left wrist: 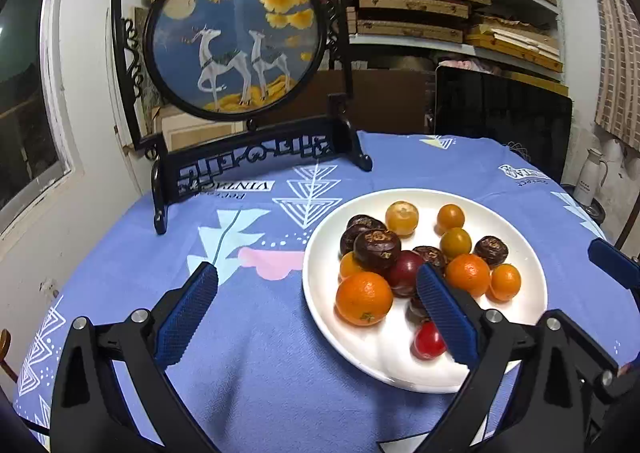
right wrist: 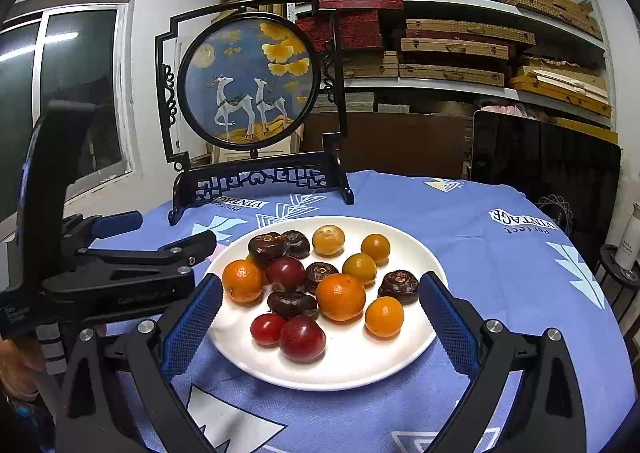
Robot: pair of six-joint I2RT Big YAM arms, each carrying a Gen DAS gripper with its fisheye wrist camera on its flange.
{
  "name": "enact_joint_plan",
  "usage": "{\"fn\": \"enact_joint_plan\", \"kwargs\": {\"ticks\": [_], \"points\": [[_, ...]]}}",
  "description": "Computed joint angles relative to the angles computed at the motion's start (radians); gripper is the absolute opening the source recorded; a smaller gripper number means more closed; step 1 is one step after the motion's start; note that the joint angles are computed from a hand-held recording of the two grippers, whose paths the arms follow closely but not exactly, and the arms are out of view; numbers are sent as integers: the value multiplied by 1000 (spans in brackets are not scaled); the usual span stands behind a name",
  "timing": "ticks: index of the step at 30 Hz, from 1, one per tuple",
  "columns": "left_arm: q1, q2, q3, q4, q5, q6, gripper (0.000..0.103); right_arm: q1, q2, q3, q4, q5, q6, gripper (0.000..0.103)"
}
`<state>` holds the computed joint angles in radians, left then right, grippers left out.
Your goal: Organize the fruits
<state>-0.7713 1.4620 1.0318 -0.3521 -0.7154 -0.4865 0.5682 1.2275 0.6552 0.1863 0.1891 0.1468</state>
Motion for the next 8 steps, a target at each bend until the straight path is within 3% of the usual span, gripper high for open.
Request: {"fn": "enact_joint_plan", "kwargs": {"ticks": [8], "points": [[2, -2, -3, 0, -15, -12, 97, 3, 0, -1, 0, 0, -1, 99]]}}
